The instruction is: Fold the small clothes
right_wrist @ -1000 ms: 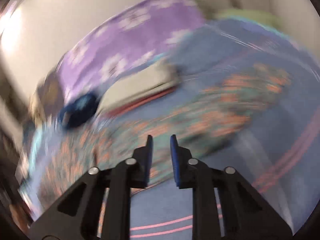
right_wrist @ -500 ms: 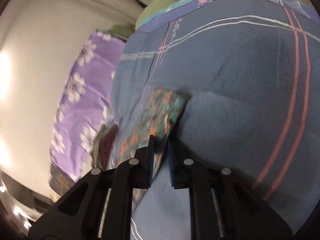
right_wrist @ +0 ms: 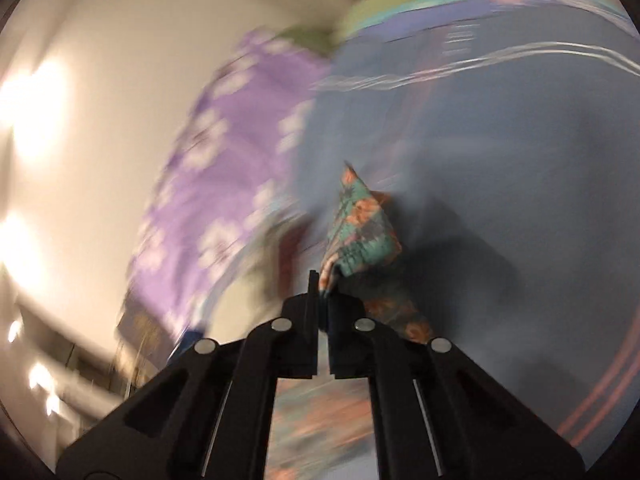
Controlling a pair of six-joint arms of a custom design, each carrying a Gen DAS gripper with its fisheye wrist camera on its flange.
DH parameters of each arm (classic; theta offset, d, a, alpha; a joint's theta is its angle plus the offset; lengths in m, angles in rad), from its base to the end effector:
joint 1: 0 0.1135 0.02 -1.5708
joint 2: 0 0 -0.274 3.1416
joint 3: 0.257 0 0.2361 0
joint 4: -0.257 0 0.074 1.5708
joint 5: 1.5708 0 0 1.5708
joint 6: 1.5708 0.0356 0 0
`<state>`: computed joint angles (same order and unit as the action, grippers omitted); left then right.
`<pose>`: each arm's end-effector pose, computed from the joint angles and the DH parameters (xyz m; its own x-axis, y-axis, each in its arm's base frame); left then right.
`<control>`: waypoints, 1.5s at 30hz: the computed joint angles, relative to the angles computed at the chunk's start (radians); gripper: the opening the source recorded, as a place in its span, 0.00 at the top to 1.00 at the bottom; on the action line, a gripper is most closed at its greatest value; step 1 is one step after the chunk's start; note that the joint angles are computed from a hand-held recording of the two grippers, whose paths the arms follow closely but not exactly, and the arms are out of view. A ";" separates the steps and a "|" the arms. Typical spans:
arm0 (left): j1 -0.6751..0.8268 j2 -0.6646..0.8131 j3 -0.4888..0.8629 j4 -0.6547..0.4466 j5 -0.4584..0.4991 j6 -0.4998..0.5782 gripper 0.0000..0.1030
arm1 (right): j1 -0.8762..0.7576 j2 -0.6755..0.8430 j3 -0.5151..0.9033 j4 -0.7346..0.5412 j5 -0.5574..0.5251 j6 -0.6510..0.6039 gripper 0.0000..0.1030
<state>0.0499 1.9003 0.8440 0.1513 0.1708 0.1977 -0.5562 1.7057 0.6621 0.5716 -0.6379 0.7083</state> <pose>0.3405 0.0109 0.1177 -0.7592 0.1559 -0.6319 0.2089 0.9779 -0.0097 0.2787 -0.1483 0.1712 -0.3104 0.8083 -0.5003 0.2312 0.5747 0.7850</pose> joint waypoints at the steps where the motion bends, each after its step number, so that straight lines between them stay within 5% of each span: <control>1: 0.000 0.000 0.001 -0.001 0.002 -0.001 0.18 | 0.097 -0.039 -0.009 0.017 0.005 0.007 0.97; 6: 0.005 0.000 -0.002 0.003 0.013 -0.004 0.17 | 0.566 -0.075 0.057 -0.033 0.165 -0.093 0.97; 13: 0.030 -0.001 0.004 -0.007 0.067 -0.011 0.17 | 0.973 0.252 0.259 -0.159 0.339 -0.160 0.97; 16: 0.072 -0.005 0.012 -0.023 0.160 -0.031 0.18 | 1.017 0.291 0.253 -0.169 0.404 -0.195 0.97; 22: 0.162 -0.011 0.105 -0.204 0.540 -0.173 0.20 | 1.079 0.297 0.228 -0.150 0.478 -0.243 0.96; 29: 0.053 0.076 0.260 -0.352 0.464 -0.256 0.19 | 1.127 0.302 0.244 -0.174 0.579 -0.299 0.92; 36: 0.061 0.158 0.341 -0.341 0.610 -0.430 0.18 | 1.147 0.313 0.274 -0.218 0.632 -0.320 0.92; 40: 0.024 0.160 0.355 -0.370 0.573 -0.412 0.19 | 1.166 0.308 0.271 -0.221 0.672 -0.338 0.92; 42: 0.003 0.173 0.368 -0.377 0.593 -0.416 0.34 | 1.170 0.305 0.268 -0.220 0.679 -0.343 0.92; 44: -0.006 0.198 0.400 -0.417 0.615 -0.403 0.68 | 1.172 0.303 0.264 -0.214 0.678 -0.347 0.91; 45: -0.019 0.208 0.412 -0.426 0.602 -0.404 0.73 | 1.172 0.303 0.264 -0.213 0.677 -0.349 0.91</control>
